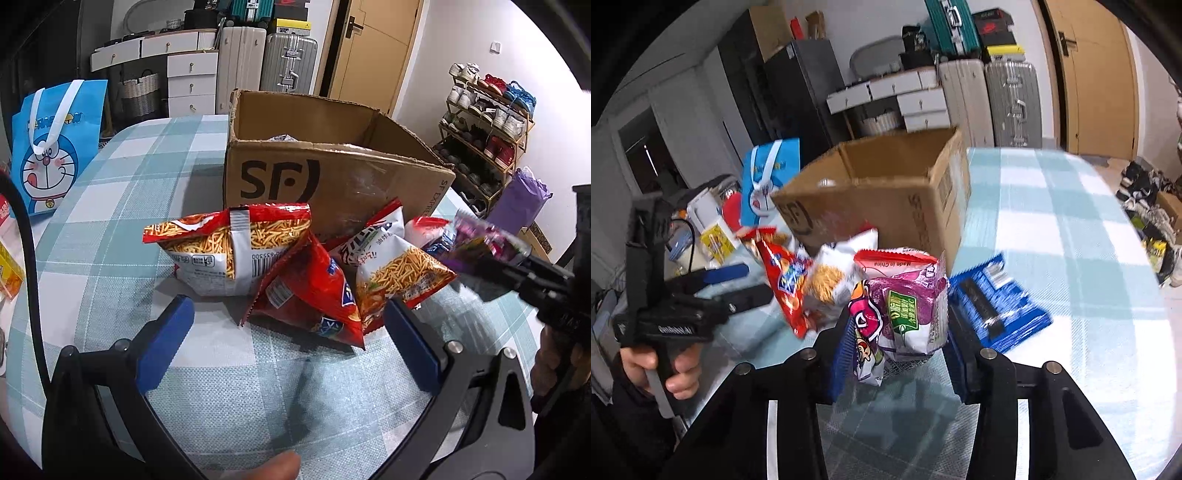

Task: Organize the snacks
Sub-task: 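Grasp the red chip bag with the left gripper while the right grasps the pink candy bag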

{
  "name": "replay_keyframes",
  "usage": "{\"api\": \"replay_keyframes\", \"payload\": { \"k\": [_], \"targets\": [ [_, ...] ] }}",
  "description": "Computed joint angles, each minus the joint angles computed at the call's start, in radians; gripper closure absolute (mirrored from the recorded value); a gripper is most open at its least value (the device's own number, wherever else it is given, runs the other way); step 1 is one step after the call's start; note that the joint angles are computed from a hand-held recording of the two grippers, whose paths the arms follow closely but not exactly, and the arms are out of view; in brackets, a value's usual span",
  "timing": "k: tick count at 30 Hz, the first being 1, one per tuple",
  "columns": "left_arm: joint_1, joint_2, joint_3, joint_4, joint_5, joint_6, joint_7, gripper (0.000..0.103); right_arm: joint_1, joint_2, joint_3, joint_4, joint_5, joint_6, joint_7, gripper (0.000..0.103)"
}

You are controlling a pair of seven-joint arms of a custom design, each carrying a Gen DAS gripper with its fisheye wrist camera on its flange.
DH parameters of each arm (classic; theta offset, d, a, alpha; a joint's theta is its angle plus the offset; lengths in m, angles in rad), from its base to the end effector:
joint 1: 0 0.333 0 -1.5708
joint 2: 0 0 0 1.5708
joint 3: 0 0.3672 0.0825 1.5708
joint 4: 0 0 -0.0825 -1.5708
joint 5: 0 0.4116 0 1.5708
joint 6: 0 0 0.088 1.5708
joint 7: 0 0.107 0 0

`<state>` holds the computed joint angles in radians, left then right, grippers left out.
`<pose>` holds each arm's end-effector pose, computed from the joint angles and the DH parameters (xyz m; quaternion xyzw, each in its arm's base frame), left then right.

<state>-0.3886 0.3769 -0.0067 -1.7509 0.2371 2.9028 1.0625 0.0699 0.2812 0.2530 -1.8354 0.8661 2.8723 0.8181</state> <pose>0.6793 -0.2980 0.4802 -0.6225 0.6834 -0.3323 0.1874 0.6840 0.1651 0.4879 -0.7203 0.5423 -0.1238 0.4145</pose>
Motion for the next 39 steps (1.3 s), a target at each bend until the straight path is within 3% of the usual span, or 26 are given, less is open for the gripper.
{"api": "replay_keyframes", "payload": {
  "k": [2, 4, 7, 11, 14, 16, 18, 20, 24, 29, 31, 33, 39],
  "targets": [
    [-0.024, -0.001, 0.024, 0.002, 0.031, -0.011, -0.026, 0.001, -0.014, -0.007, 0.014, -0.003, 0.039, 0.015, -0.032, 0.059],
    [-0.015, 0.0, 0.008, 0.004, 0.032, -0.009, -0.012, 0.001, -0.018, -0.011, 0.017, -0.003, 0.067, 0.028, -0.05, 0.059],
    [0.027, 0.004, -0.046, 0.005, -0.027, -0.006, 0.048, 0.003, -0.029, -0.019, 0.027, 0.0, 0.128, 0.017, -0.122, 0.059],
    [0.084, 0.006, -0.119, -0.016, -0.135, 0.044, 0.167, 0.016, -0.004, -0.023, 0.006, -0.001, 0.139, 0.017, -0.14, 0.059],
    [0.168, 0.009, -0.229, -0.032, -0.271, 0.086, 0.313, 0.021, 0.009, -0.022, -0.009, 0.0, 0.127, 0.004, -0.134, 0.059],
    [0.154, 0.012, -0.216, -0.025, -0.295, 0.081, 0.337, 0.021, 0.013, -0.02, -0.012, 0.0, 0.128, 0.005, -0.135, 0.059],
    [0.107, 0.02, -0.164, -0.014, -0.292, 0.074, 0.326, 0.021, 0.012, -0.019, -0.014, 0.001, 0.13, -0.001, -0.137, 0.059],
    [0.102, 0.033, -0.16, 0.002, -0.318, 0.068, 0.336, 0.021, 0.012, -0.021, -0.014, 0.001, 0.138, -0.003, -0.145, 0.059],
    [0.05, 0.058, -0.093, 0.041, -0.302, 0.027, 0.282, 0.021, 0.016, -0.022, -0.018, 0.001, 0.146, -0.008, -0.154, 0.058],
    [0.056, 0.082, -0.093, 0.07, -0.31, -0.005, 0.255, 0.021, 0.017, -0.024, -0.021, 0.0, 0.164, -0.008, -0.166, 0.058],
    [0.045, 0.09, -0.078, 0.076, -0.294, -0.004, 0.238, 0.028, 0.019, -0.024, -0.025, 0.001, 0.162, -0.009, -0.166, 0.058],
    [0.031, 0.096, -0.057, 0.084, -0.273, -0.009, 0.211, 0.043, 0.02, -0.024, -0.026, 0.001, 0.163, -0.01, -0.166, 0.058],
    [0.055, 0.105, -0.081, 0.089, -0.278, -0.001, 0.22, 0.054, 0.024, -0.024, -0.025, 0.001, 0.159, -0.01, -0.172, 0.058]
  ]
}}
